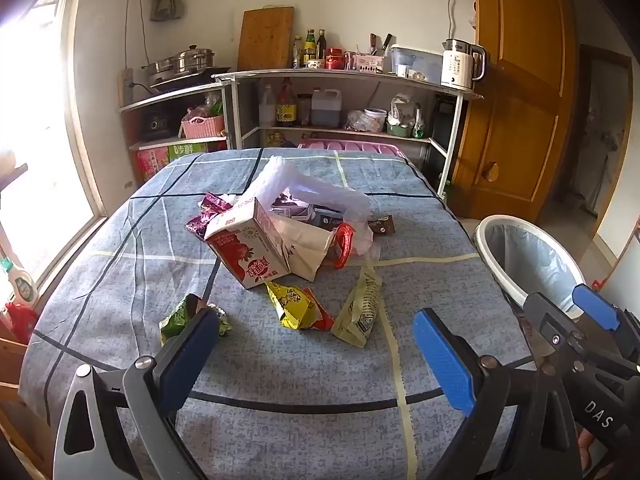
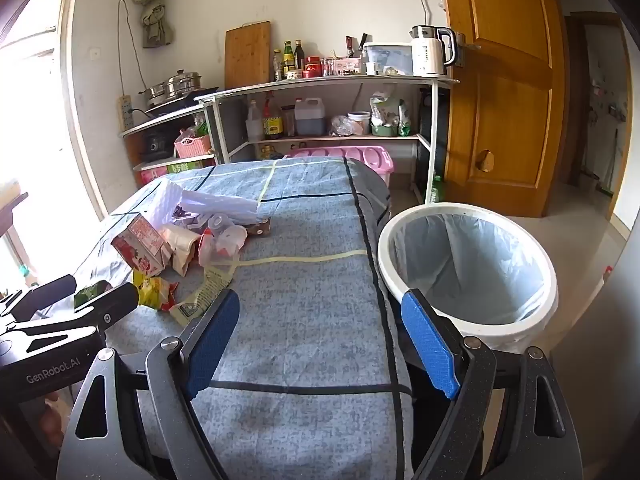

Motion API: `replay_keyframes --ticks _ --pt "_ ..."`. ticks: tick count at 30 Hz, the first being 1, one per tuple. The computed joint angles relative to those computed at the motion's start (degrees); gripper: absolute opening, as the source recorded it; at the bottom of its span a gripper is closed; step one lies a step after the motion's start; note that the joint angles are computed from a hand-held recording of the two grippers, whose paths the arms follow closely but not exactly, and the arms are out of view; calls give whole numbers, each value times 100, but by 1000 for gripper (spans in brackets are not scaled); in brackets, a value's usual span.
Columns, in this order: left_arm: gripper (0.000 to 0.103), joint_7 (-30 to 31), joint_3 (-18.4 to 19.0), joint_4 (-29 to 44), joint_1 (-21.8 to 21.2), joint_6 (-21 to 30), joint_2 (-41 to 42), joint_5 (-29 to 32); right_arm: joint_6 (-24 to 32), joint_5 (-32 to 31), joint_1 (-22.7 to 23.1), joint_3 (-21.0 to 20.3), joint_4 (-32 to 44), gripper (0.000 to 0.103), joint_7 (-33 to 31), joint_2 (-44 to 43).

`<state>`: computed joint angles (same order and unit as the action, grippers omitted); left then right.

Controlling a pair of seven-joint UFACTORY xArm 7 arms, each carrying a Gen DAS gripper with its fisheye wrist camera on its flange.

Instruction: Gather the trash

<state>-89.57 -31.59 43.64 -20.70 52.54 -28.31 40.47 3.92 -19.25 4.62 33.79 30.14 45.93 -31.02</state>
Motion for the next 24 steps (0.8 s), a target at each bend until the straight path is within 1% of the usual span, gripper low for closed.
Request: replay_keyframes --ticks 8,10,14,15,17,18,20,24 --pt "99 46 16 21 -46 109 -12 -40 13 -26 -8 0 0 83 25 4" --pt "99 49 44 -49 -52 29 -31 -37 -10 -49 -60 37 -1 83 42 32" --pt "99 1 -20 -12 -18 68 9 -13 -39 -93 -196 208 51 83 139 85" --pt "99 -1 -17 1 -18 73 25 -10 23 -73 -100 107 50 83 93 70" --pt "99 -15 -15 3 -27 88 29 -2 39 -98 -150 169 92 83 142 100" --pt "99 -26 -12 -1 -30 86 30 4 -7 -77 -51 44 18 83 110 69" --pt "99 -44 -6 -10 -42 93 23 6 -24 -66 -12 -1 0 83 89 66" --pt "99 -29 6 -15 -61 110 16 5 -27 -53 -38 39 9 83 113 68"
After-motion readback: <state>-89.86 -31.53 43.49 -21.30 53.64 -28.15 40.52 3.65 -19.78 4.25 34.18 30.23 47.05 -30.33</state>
